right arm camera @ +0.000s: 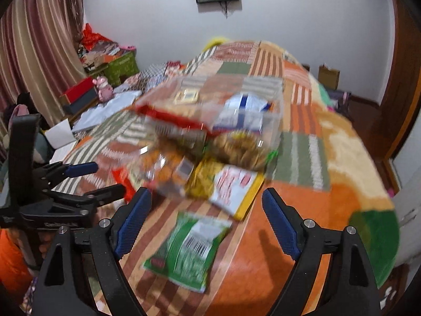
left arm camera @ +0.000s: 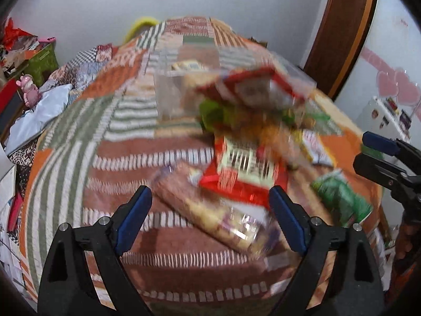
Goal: Organize snacks
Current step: 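Grasp the long biscuit roll with the left gripper while the right grasps the green packet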
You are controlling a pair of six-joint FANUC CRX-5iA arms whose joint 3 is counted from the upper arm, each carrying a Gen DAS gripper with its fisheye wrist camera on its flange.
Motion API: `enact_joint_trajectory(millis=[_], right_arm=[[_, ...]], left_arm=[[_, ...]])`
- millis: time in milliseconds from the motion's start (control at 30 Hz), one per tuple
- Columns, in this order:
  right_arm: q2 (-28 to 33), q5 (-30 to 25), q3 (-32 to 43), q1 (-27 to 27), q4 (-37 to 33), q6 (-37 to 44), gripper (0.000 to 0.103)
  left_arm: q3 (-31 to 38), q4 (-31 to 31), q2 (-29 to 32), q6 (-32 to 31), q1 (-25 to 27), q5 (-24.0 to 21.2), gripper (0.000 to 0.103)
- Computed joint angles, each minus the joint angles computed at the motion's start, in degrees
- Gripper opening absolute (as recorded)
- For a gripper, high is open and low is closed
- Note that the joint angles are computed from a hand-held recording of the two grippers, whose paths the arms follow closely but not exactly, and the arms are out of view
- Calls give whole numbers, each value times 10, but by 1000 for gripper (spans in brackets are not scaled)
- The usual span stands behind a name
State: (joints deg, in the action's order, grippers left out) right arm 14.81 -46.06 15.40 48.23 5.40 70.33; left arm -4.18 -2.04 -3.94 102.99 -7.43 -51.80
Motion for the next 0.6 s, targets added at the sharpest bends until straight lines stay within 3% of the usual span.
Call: enact_joint_trajectory(millis=[167, 333, 500, 600], right_arm=[[1, -20, -5, 2, -24, 10, 84], [-2, -23, -19, 7, -15, 4, 84], [-8, -19, -33, 9, -9, -2, 84], [-12, -13, -41, 10, -6, -4, 75]], left_arm=[[-35, 4, -21, 0, 6, 23, 93], [-45, -32, -42, 19, 13, 13, 93], [-58, -23, -56, 15, 37, -1, 93], [-61, -16, -61, 12, 41, -2, 93]])
